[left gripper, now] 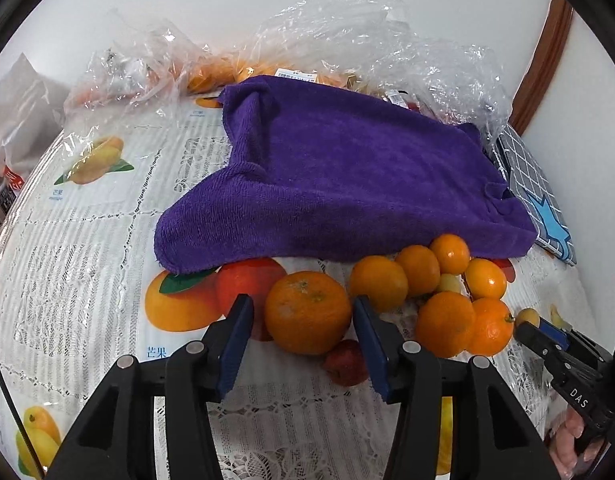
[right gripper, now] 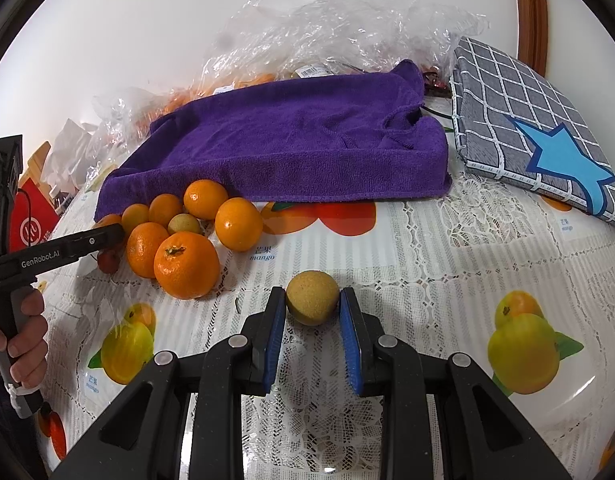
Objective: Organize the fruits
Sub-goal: 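Lower the left tool onto the orange tangerine and close on it, then lift and carry both held fruits over the purple towel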
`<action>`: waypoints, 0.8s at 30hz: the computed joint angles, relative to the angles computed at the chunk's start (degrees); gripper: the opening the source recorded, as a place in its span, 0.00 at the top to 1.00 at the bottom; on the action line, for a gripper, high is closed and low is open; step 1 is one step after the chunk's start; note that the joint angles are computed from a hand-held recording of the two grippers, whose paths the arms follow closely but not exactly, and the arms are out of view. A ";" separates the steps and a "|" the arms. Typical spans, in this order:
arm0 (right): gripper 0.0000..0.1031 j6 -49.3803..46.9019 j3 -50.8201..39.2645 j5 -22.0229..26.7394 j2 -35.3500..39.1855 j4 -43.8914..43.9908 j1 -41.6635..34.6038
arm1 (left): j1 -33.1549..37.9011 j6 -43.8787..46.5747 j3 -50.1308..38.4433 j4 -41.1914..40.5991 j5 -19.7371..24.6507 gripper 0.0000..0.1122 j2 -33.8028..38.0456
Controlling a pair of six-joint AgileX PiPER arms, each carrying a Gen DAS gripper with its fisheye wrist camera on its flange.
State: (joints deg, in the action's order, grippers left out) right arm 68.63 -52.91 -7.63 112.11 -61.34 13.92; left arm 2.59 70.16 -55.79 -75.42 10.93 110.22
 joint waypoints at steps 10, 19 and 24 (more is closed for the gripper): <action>0.74 -3.96 0.53 -0.74 -0.36 4.37 -0.14 | 2.81 8.44 1.85 -8.83 4.02 0.64 -1.60; 0.74 1.39 -0.29 -0.63 -1.43 -0.49 -1.25 | 3.51 1.32 1.38 -2.71 3.88 0.64 -5.69; 0.74 13.78 -3.27 0.67 -3.61 -13.73 -1.95 | 2.48 -9.21 -2.79 6.36 4.37 0.64 -6.36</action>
State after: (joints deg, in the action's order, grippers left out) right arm 82.42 -56.18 -6.96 108.50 -75.07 11.97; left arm 5.07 60.95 -58.58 -69.06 15.30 103.85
